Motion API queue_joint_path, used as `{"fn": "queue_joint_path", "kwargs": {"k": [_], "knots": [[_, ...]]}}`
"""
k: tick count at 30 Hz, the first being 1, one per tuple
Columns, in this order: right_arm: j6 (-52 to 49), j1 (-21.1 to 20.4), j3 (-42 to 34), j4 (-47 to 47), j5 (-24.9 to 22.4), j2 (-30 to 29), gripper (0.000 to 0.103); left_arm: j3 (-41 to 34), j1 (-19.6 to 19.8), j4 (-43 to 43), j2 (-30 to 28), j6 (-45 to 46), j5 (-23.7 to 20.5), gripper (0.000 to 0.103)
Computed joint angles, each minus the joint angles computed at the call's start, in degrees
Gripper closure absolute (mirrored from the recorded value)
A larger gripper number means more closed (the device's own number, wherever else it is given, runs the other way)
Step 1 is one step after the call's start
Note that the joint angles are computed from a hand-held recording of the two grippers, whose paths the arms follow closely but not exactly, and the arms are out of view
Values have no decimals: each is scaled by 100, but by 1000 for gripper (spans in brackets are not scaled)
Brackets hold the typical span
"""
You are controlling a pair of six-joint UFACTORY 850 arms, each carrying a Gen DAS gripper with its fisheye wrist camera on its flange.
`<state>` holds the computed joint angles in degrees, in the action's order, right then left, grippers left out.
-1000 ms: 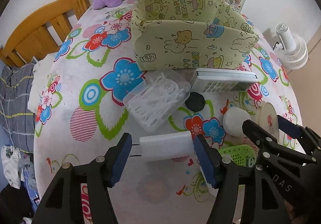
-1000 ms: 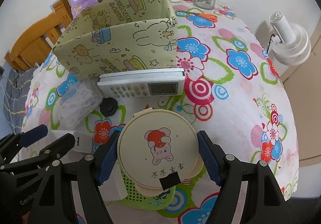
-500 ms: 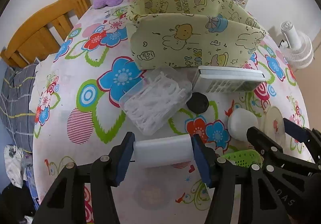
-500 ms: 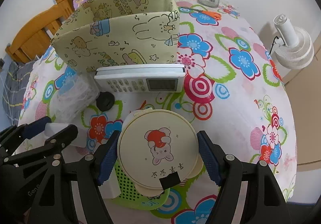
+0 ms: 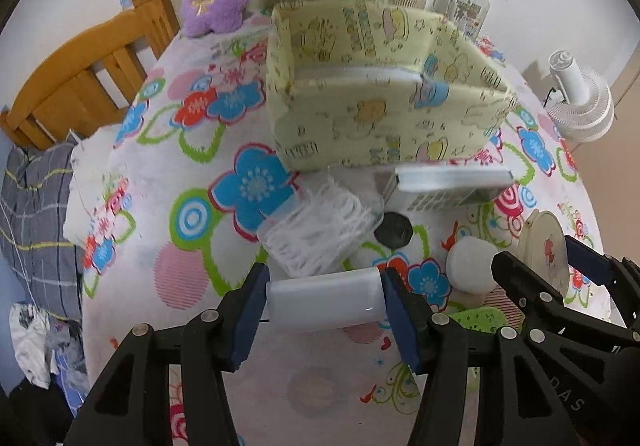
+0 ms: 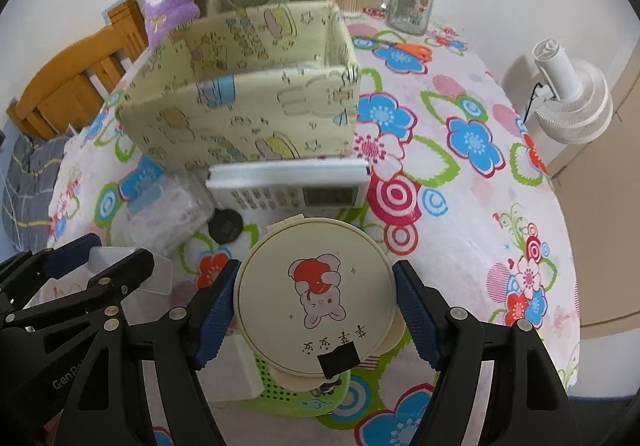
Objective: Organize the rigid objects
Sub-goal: 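Lift the charger with the left gripper while the right gripper lifts the mirror toward the box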
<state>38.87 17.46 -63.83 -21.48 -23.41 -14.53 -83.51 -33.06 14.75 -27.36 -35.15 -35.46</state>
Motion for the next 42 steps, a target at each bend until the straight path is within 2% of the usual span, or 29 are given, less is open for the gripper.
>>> {"fn": "queue_joint_path", "kwargs": {"k": [4, 10, 16, 28, 42], "knots": [[590, 93, -76, -457, -143, 91, 26, -88, 16, 116, 54, 117, 20, 44], [680, 99, -203, -496, -356, 166, 26, -331, 21, 195, 53, 211, -39, 44], [233, -22, -392, -102, -347, 189, 26, -638, -11, 345, -17, 35, -210, 44], [-453, -185, -998, 34, -481, 56, 26, -1404, -31, 556, -271, -230, -556, 44], [-1057, -433, -1652, 367, -570, -338, 26, -2506, 53, 242, -946, 323, -740, 44]]}}
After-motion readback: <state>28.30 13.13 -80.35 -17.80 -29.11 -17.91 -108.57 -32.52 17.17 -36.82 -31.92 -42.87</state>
